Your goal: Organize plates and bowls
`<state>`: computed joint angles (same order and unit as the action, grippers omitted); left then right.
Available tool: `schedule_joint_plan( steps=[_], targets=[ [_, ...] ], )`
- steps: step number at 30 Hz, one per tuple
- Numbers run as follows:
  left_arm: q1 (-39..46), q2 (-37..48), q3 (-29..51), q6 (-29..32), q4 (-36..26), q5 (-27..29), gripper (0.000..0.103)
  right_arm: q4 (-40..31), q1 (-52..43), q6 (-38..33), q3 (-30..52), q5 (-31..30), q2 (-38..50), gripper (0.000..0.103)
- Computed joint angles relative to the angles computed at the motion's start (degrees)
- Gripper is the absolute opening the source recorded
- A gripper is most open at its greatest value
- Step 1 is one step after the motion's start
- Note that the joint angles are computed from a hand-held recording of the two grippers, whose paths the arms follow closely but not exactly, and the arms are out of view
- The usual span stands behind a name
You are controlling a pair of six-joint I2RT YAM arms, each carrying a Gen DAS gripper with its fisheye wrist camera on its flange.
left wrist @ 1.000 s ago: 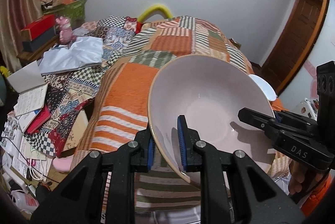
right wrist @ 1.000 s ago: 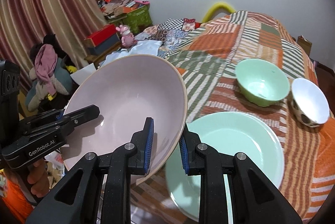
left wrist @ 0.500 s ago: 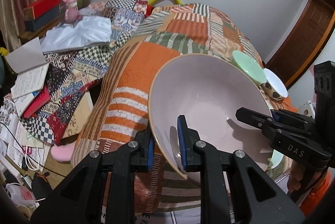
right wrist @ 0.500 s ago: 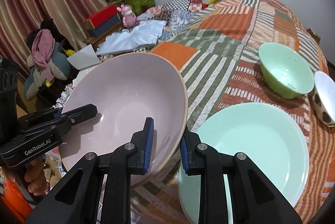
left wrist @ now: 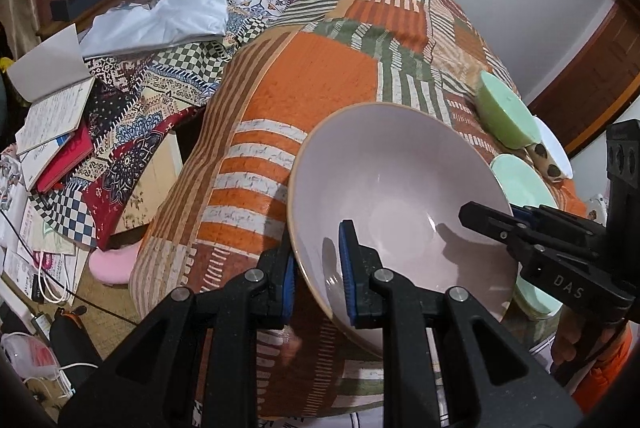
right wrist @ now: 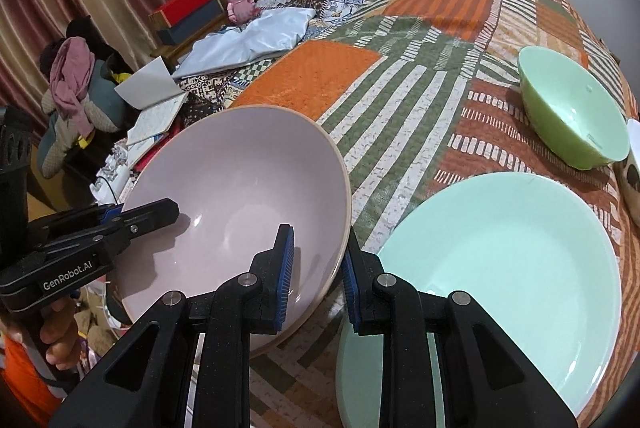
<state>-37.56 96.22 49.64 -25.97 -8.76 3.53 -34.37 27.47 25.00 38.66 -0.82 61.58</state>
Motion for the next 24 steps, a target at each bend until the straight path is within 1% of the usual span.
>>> schedule_joint_plan(
  steps=[8,12,19,22,24],
  targets=[
    [-1.1,0.4,1.3,0.9,-1.7,-2.8,0.019,-0.3,-0.5,-1.2,0.1,-0.5,-0.5,0.021],
    [-1.5,-2.5,1.0,1.1,-2.4,-6.0,0.019,-0.8,-1.0,-1.7,0.0,-0.7,-2.0,0.021],
    [-3.0,-6.0,2.8,1.3,-6.0,-10.1,0.02,-4.3,-4.2,-3.5,0.4,-0.6,-8.1,0.021],
    [-4.7,-6.9,4.2,1.3,-7.3,-12.1,0.028,-6.4,-7.0,-5.1,0.8,-1.0,-11.4,0.021],
    [-6.4,-6.9,5.7,1.7,-8.1,-14.0,0.031,-7.7,-8.9,-6.2,1.2,-1.2,-13.2,0.021]
  ],
)
